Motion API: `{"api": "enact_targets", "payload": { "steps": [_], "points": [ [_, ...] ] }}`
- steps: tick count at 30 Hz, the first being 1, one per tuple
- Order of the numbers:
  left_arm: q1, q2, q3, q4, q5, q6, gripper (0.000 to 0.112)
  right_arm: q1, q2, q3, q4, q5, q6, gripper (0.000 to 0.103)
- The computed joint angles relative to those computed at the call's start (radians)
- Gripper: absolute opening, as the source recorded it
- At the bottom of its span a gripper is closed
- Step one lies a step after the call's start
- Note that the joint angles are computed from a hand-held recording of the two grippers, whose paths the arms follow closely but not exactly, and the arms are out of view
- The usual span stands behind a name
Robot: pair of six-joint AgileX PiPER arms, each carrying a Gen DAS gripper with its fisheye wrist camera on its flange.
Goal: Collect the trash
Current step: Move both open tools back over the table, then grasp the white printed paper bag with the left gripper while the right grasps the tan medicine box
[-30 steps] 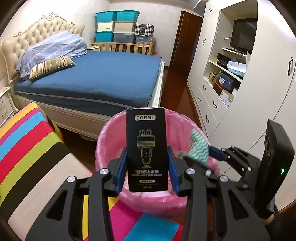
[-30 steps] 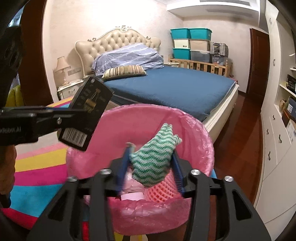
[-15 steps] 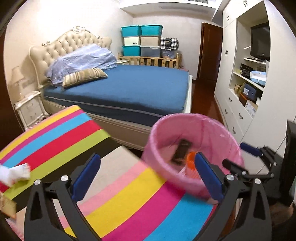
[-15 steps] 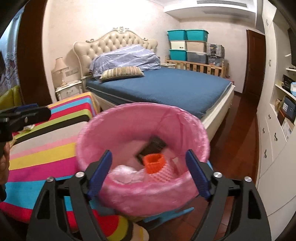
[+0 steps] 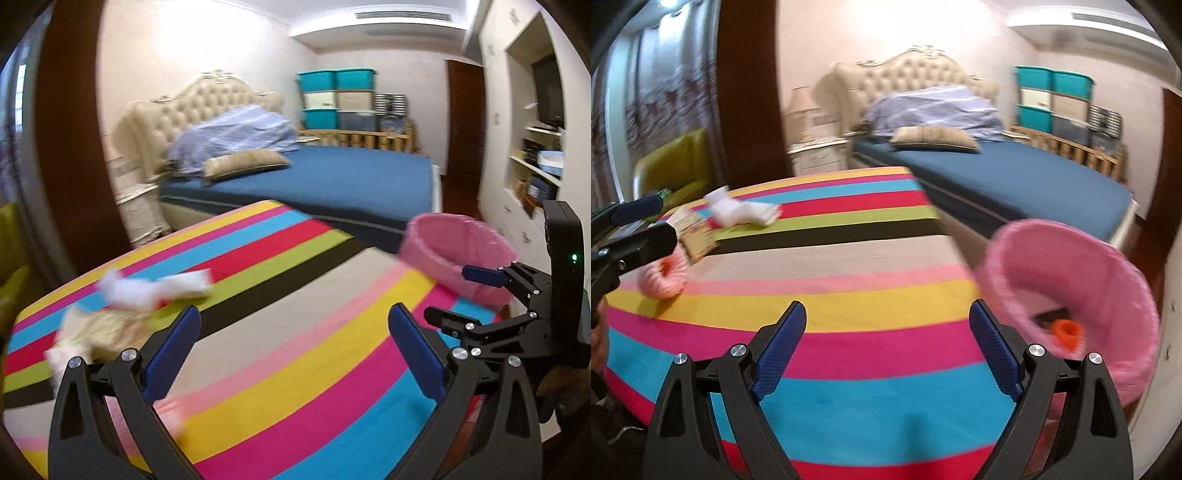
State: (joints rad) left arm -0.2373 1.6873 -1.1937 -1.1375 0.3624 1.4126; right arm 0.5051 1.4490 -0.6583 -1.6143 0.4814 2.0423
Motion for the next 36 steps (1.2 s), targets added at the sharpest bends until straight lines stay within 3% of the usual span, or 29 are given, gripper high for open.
{"api": "enact_targets", "payload": {
  "steps": [7,10,13,18,26,29,34,36],
  "points": [
    [0.316,-0.065,0.058,-0.068,0.078,0.082,0.098,0.106,0.16,-0.188,0.082,-0.029,-0.072,0.085],
    [0.425,-0.039,0.026,-0.047,0.093,0.066,0.098,0.142,0.223,-0.279,0.172,-0.027,-0.163,0.085],
    [0.513,0.034,-0.055,0.064,0.116,-0.022,0.098,0.155,0.285,-0.368,0.255,-0.038,-0.268,0.085],
    [0.538,0.16,-0.194,0.281,0.116,-0.247,0.098,0.176,0.395,-0.525,0.425,-0.038,-0.451,0.085],
    [0.47,0.369,-0.486,0.557,0.218,-0.612,0.098,0.18,0.478,-0.677,0.582,-0.014,-0.653,0.085],
    [0.444,0.441,-0.598,0.653,0.261,-0.732,0.098,0.184,0.48,-0.677,0.589,-0.02,-0.65,0.085],
    [0.419,0.484,-0.65,0.7,0.276,-0.771,0.096,0.184,0.485,-0.69,0.606,-0.011,-0.677,0.085],
    [0.417,0.495,-0.654,0.692,0.281,-0.762,0.082,0.182,0.495,-0.704,0.609,-0.01,-0.695,0.085]
  ]
}}
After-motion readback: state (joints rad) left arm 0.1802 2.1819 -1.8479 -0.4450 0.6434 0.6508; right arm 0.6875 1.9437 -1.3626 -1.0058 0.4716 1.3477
